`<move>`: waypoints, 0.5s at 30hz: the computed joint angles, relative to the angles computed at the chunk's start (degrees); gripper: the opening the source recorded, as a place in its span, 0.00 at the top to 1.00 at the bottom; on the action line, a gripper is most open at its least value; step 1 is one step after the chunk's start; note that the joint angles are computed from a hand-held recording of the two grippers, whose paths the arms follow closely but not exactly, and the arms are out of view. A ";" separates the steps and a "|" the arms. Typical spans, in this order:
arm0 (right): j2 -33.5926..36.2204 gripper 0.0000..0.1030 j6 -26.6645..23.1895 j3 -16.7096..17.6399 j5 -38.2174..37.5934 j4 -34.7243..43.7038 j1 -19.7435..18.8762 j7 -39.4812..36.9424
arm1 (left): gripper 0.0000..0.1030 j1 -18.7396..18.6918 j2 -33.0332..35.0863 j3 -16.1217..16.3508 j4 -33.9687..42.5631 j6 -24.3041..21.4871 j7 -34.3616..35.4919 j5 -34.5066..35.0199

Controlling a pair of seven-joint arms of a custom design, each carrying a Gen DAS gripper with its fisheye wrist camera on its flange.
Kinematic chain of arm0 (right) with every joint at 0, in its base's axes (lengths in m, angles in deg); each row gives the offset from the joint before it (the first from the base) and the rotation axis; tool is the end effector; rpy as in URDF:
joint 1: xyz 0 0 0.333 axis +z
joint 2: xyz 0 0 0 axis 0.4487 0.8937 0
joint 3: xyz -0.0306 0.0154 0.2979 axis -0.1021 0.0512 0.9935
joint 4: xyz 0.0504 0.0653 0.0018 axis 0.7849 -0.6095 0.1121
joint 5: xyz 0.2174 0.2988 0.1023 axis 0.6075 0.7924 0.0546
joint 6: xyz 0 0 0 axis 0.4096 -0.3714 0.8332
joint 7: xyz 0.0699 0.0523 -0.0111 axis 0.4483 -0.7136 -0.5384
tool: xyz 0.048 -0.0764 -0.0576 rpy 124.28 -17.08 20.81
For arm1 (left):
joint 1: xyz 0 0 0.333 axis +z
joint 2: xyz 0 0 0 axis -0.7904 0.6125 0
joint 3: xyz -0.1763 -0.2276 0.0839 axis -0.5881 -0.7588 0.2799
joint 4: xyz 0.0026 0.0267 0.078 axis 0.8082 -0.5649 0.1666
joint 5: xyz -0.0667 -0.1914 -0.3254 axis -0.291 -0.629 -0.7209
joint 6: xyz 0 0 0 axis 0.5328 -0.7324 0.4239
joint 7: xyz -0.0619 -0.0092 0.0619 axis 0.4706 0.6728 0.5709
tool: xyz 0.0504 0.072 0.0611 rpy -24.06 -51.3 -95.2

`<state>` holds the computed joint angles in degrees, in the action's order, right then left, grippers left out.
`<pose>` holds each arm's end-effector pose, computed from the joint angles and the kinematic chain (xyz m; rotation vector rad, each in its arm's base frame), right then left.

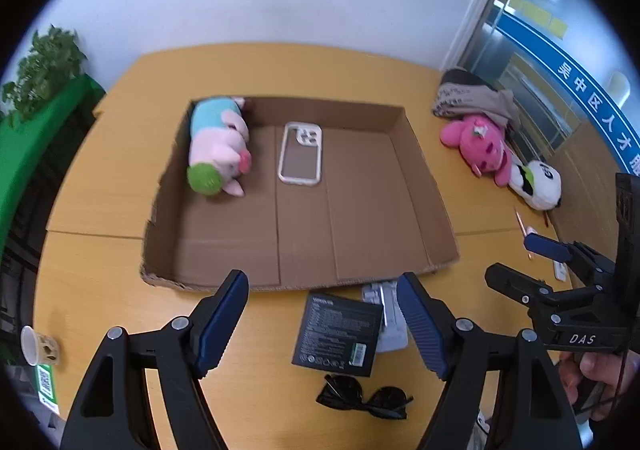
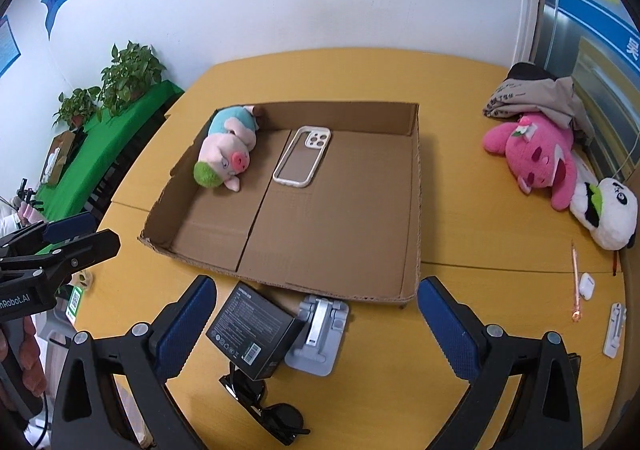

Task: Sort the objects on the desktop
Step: 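Raise both grippers up and away from the box, then lower both grippers onto the black UGREEN box beside the cardboard box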

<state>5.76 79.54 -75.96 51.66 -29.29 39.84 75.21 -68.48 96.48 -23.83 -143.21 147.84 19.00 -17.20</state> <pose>0.5601 0.1615 0.5007 -1.8450 1.8187 -0.3733 0.6258 -0.3238 0.5390 -1.8462 2.1583 -0.7700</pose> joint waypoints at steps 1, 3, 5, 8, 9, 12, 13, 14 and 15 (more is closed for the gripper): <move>-0.01 0.01 0.24 -0.01 0.26 -0.67 0.01 0.02 | 0.26 0.67 0.16 -0.60 -0.53 -0.25 1.44 -1.33; 0.02 0.01 -0.05 -0.17 3.84 -2.18 -0.01 -1.43 | 0.26 2.06 0.97 -1.80 -1.34 -1.69 4.72 -4.63; 0.96 0.01 -2.94 -0.33 13.00 -2.64 0.05 -6.97 | 0.26 2.57 1.88 -2.00 -1.77 -3.47 5.69 -6.62; 2.71 0.02 -6.17 -0.10 20.95 -3.25 0.09 -10.23 | 0.26 4.54 3.93 -3.40 -1.88 -5.50 9.28 -12.06; 4.04 0.02 -7.82 0.05 24.79 -2.76 0.00 -11.75 | 0.26 5.04 4.80 -3.81 -1.62 -5.92 10.84 -13.51; 8.06 0.02 -12.27 0.90 31.12 -0.08 -0.18 -15.61 | 0.26 6.66 8.06 -5.18 -0.13 -6.70 15.14 -18.30; 9.54 0.03 -13.24 1.31 32.47 0.98 -0.13 -17.18 | 0.26 7.03 9.90 -5.45 1.67 -7.94 16.43 -19.45; 10.73 0.03 -13.56 1.64 33.12 1.79 0.03 -18.06 | 0.26 7.25 12.20 -5.68 3.73 -9.19 17.67 -20.37; 12.28 0.03 -13.82 1.92 33.44 2.81 0.23 -18.73 | 0.26 7.32 13.94 -5.75 5.24 -10.05 18.44 -20.99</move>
